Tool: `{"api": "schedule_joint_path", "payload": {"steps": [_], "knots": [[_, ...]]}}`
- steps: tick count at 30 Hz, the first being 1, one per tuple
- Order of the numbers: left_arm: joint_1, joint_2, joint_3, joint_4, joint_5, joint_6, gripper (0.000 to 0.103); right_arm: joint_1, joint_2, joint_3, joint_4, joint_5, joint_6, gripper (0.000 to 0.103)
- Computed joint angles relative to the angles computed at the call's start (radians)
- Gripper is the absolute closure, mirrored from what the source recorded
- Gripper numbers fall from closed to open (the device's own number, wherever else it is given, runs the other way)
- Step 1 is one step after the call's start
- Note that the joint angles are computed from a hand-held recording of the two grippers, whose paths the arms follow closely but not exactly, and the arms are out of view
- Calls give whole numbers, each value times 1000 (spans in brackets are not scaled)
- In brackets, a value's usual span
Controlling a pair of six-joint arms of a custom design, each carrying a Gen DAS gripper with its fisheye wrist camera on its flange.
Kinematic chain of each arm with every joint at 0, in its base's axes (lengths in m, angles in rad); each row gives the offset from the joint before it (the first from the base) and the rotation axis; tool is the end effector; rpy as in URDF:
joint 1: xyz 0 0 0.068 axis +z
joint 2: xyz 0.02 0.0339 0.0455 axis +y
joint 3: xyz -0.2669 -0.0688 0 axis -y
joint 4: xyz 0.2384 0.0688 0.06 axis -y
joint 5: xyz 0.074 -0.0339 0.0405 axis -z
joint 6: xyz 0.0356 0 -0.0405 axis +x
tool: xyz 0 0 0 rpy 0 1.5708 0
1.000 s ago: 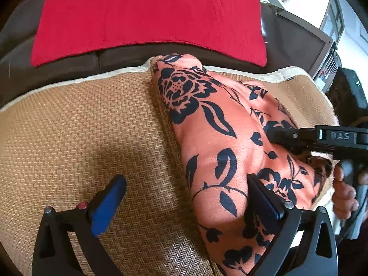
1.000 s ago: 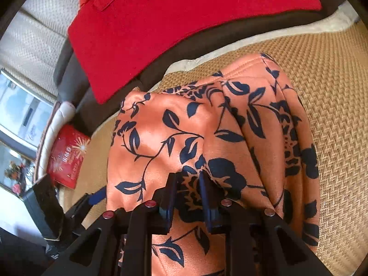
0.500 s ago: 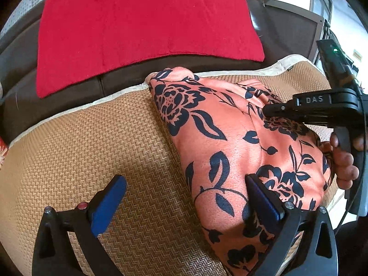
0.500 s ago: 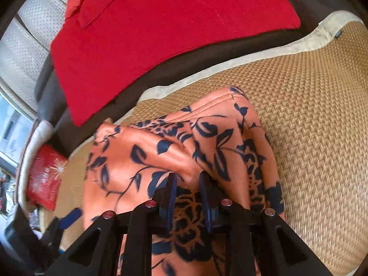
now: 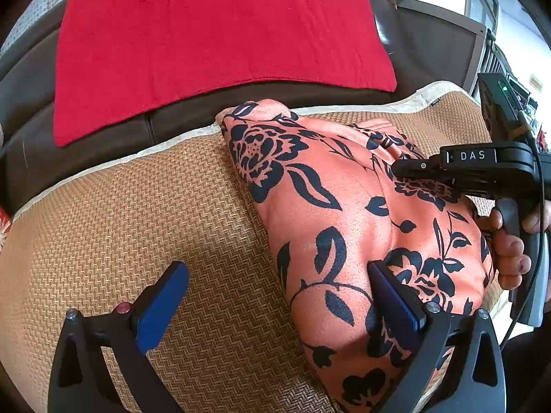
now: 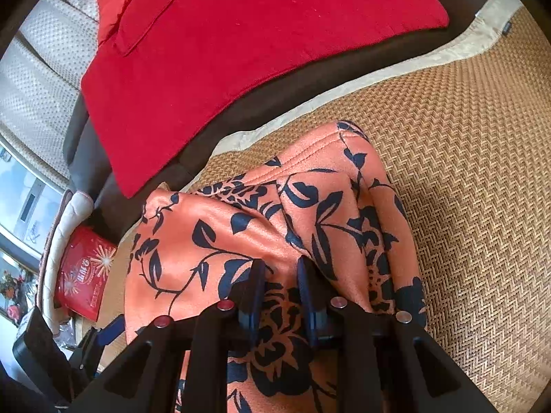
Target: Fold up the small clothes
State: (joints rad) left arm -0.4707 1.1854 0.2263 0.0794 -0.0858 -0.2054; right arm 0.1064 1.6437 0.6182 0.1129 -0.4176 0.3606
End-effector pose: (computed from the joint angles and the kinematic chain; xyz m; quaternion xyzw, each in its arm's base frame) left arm 0.1578 -0.0769 0.1158 0.1099 0.9337 -0.0742 0.3326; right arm 0.2764 0.0440 0.1227 0.0509 0.9268 0.2640 0.2622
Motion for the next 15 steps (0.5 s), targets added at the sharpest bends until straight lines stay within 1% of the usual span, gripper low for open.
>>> {"api": "schedule_joint_path", "payload": {"steps": [3, 7, 9, 11, 13, 15], "knots": [[1, -1, 8, -8, 0, -6, 0, 22, -9, -5, 8, 34, 2, 78], [-16, -58, 25, -51, -40, 0, 0, 51, -74, -2, -47, 86, -13, 78], [-5, -81, 36, -53, -50, 7, 0, 42, -115, -16, -46, 70, 3, 77], [32, -69, 58, -30, -49, 11, 0, 25, -145, -32, -11, 51, 32, 77], [81, -7, 99, 4, -45, 3, 0, 16, -174, -46, 36, 72, 68, 77], [129, 70, 130, 55, -16, -5, 0, -1, -186, -60, 114, 63, 124, 77]]}}
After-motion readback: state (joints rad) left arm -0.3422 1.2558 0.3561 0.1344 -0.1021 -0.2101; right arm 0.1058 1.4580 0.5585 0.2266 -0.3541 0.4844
